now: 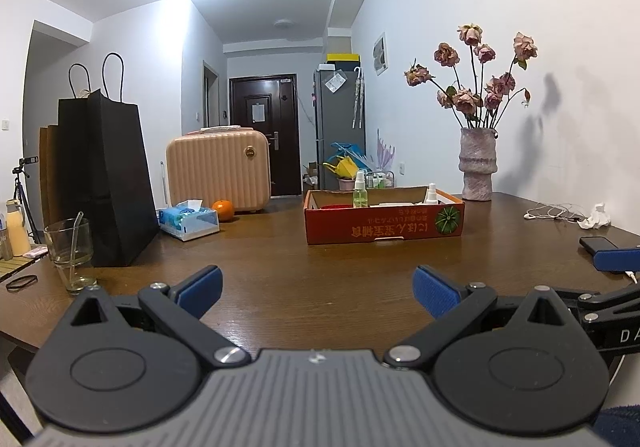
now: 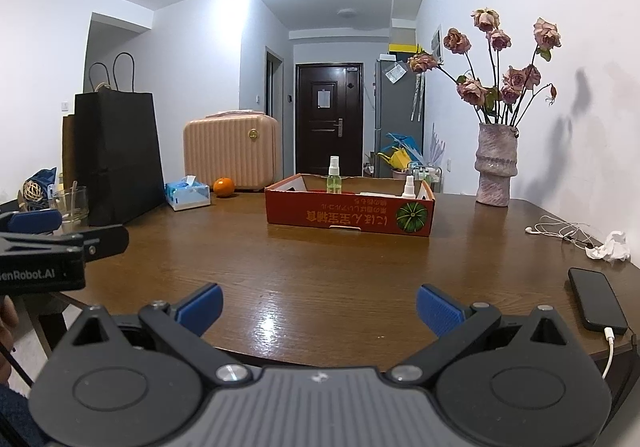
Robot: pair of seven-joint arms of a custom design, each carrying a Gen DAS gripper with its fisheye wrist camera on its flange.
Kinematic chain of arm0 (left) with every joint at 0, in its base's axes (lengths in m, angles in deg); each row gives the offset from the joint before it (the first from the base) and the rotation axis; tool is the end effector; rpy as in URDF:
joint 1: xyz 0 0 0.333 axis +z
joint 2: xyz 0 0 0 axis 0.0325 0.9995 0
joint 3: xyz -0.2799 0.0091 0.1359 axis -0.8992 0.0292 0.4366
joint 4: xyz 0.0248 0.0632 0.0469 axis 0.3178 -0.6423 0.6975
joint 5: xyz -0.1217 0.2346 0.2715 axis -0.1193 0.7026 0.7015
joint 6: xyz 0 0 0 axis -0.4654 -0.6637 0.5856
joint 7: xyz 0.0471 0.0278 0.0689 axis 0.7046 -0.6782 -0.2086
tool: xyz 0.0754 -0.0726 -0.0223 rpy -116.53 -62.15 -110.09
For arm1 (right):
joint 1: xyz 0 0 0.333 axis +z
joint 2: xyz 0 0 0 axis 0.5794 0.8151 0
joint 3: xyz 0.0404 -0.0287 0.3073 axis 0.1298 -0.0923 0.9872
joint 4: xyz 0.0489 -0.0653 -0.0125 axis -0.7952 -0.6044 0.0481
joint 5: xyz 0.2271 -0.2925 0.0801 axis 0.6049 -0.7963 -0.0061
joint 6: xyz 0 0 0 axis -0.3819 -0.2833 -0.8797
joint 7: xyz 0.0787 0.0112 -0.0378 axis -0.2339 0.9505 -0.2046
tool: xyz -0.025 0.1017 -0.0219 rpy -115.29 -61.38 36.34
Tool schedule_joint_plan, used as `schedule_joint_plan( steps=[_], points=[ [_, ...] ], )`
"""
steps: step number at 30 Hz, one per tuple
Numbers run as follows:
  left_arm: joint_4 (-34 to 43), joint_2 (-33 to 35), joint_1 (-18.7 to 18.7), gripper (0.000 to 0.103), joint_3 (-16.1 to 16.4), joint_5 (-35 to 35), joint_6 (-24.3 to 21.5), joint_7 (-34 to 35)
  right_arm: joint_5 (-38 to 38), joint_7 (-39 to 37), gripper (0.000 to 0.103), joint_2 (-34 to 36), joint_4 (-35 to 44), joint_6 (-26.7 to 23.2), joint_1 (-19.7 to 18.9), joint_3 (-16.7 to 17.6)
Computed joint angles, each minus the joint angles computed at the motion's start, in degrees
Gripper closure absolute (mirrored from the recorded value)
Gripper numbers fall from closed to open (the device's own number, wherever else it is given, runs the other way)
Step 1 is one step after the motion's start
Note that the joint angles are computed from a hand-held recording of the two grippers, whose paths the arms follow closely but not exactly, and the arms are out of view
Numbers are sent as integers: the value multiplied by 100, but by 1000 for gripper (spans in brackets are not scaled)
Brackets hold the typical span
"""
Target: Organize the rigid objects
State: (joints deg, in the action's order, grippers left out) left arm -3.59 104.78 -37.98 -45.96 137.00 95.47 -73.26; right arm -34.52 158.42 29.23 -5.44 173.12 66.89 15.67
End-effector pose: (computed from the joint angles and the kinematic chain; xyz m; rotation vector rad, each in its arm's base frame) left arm 0.6214 -0.4606 0.4333 -1.3604 1.3177 -1.0011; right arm 0.6566 0.3130 0.4219 -1.5803 1.1716 -0.7952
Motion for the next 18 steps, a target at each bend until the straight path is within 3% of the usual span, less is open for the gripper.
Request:
schedule_joint_plan(
  steps=[18],
  points=[
    [-84,-55,26,0,-27,97,50,-127,71,22,0,19,25,-34,52,-69]
  ],
)
